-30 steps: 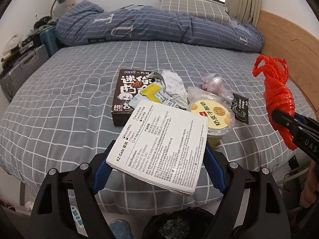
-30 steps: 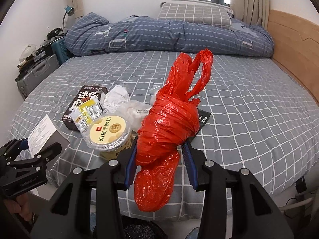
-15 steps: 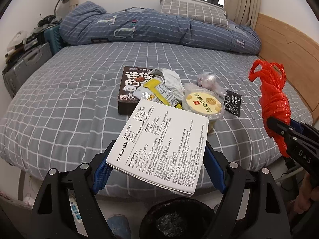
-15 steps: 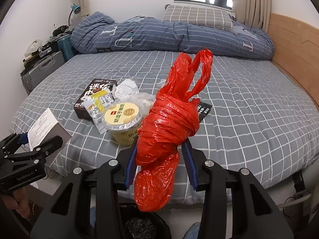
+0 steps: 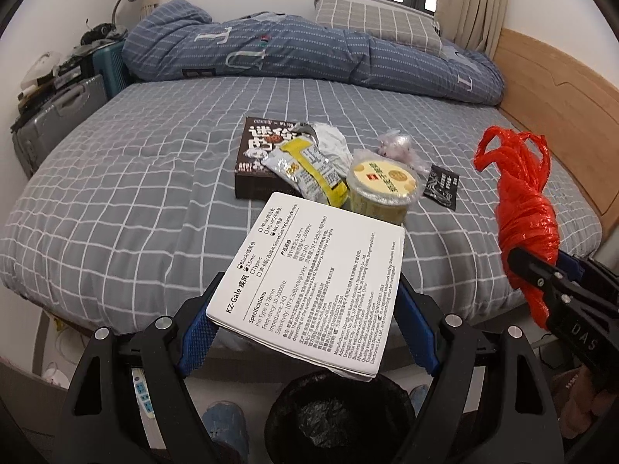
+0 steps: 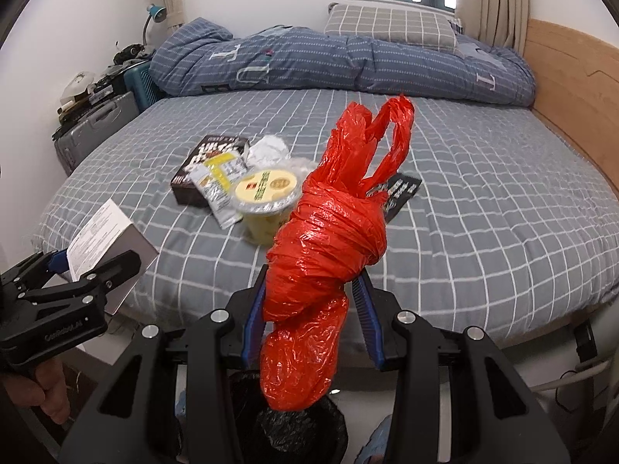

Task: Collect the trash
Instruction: 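Carry the booklet and red bag with both tools over the floor bin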

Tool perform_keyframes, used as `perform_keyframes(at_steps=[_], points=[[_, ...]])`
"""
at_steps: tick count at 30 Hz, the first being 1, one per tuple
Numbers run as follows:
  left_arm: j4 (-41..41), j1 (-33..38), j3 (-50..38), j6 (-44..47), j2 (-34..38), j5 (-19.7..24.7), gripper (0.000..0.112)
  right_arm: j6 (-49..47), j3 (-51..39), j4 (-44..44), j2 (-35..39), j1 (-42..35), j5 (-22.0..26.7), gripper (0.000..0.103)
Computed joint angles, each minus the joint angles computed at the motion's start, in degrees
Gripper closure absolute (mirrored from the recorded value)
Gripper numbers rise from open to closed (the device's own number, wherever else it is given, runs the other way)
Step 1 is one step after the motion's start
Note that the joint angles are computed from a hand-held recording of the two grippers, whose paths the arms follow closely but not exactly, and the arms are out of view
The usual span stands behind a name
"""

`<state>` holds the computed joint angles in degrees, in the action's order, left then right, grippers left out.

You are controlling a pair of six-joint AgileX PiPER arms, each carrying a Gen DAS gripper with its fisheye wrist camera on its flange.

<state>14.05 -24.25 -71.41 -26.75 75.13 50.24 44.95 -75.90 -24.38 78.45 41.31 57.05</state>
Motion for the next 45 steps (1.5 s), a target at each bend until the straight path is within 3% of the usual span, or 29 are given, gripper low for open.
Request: perform_keyframes(at_steps=[30,37,45], points=[[2.7,-9.4,16.6,-11.8,-15.9,9.1,0.033,16.0,10.2,-0.9,-5.5,19.9,7.4,0.063],[1.7,-10.1,21.3,-13.1,-17.0,8.2,0.033,17.6,14.1,1.3,-6.0,21.1,6.0,0.063],[-3.2,-4.4,28.0,-7.8,-14.6,1.2,0.033,14.1,22.1,8.6,-3.6,17.0,-3.1,0.063]])
